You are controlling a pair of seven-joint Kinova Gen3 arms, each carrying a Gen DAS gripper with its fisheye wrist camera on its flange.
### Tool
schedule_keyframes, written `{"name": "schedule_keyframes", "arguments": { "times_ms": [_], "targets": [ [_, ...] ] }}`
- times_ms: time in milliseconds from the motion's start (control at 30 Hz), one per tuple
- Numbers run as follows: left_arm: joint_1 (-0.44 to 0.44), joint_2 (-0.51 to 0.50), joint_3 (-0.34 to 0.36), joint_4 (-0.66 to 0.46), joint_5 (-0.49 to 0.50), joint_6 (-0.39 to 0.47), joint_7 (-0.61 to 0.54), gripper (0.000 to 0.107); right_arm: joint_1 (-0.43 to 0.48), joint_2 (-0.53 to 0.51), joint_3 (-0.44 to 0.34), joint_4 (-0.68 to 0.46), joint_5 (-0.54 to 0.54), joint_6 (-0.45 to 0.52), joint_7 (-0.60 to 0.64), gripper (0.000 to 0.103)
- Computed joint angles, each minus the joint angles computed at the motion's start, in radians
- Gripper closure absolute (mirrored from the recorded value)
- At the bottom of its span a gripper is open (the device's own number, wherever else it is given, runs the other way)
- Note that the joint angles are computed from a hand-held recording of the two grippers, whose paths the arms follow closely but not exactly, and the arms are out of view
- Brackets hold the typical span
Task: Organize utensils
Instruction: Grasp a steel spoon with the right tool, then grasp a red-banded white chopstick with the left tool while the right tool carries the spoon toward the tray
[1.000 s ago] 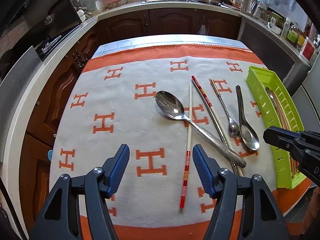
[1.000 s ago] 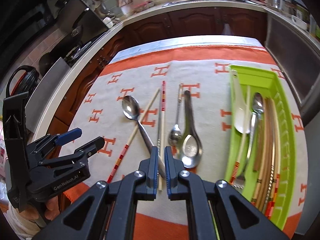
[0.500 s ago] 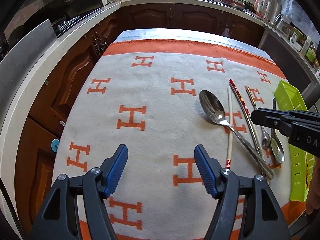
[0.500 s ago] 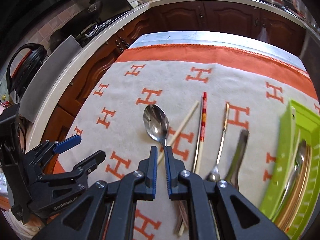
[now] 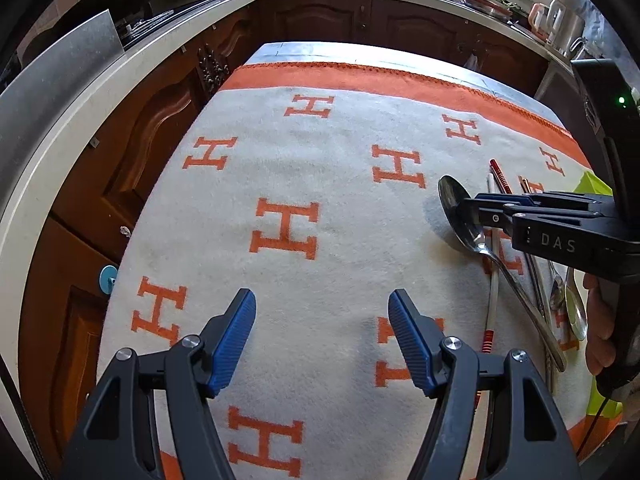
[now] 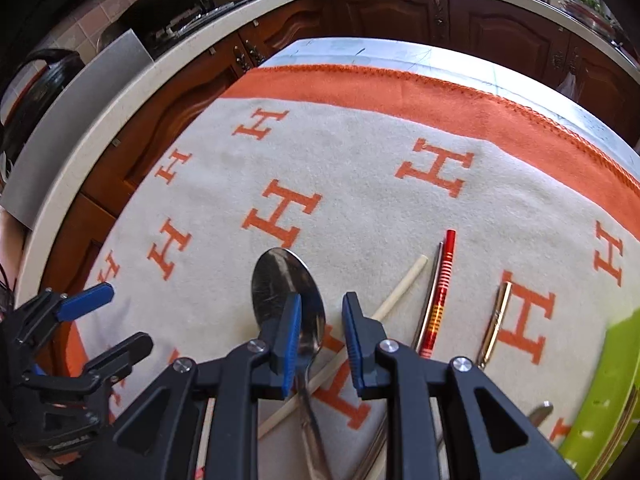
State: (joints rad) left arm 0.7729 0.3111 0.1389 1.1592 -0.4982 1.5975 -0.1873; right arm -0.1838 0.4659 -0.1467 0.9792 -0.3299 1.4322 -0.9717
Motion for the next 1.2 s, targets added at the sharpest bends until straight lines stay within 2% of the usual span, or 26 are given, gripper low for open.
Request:
{"name": "schedule_keyframes", "arguments": {
  "times_ms": [67, 200, 267, 300, 433, 833, 1033, 1200],
  "targets": [
    [-0.002, -0.001, -0.001, 0.002, 0.002, -0.001, 0.002, 0.04, 0.014, 0.013, -0.024, -0.012, 0.0, 0.006, 0.018, 0.081],
    [-0.013, -0.004, -0.001, 0.012, 0.017, -0.016, 0.005, 0.04, 0.024, 0.006, -0.025, 0.014, -0.034, -0.004, 0.102, 0.081],
    [-0.016, -0.004, 0.0, 0.013, 0.022, -0.021, 0.006, 0.04, 0.026, -0.004, -0.027, 0.028, -0.037, -0.002, 0.139, 0.087],
    [-0.016, -0.003, 0.001, 0.012, 0.022, -0.02, 0.006, 0.04, 0.035, -0.003, -0.029, 0.028, -0.053, 0.01, 0.152, 0.093],
    [-0.011, 0.0, 0.001, 0.004, 0.018, -0.014, 0.006, 0.04, 0.076, -0.009, -0.029, 0.039, -0.125, 0.033, 0.157, 0.101],
    [0.01, 0.021, 0.001, -0.051, 0.022, -0.013, -0.023, 0.04, 0.225, -0.101, 0.003, 0.149, -0.317, 0.04, 0.14, 0.102],
    [-0.014, 0.026, 0.006, -0.06, 0.076, -0.113, -0.087, 0.04, 0.331, -0.157, 0.033, 0.158, -0.441, 0.065, 0.158, 0.102],
    [-0.009, 0.087, -0.015, -0.138, 0.11, -0.115, -0.16, 0.04, 0.429, -0.195, 0.07, 0.184, -0.563, 0.07, 0.178, 0.102]
  ]
}}
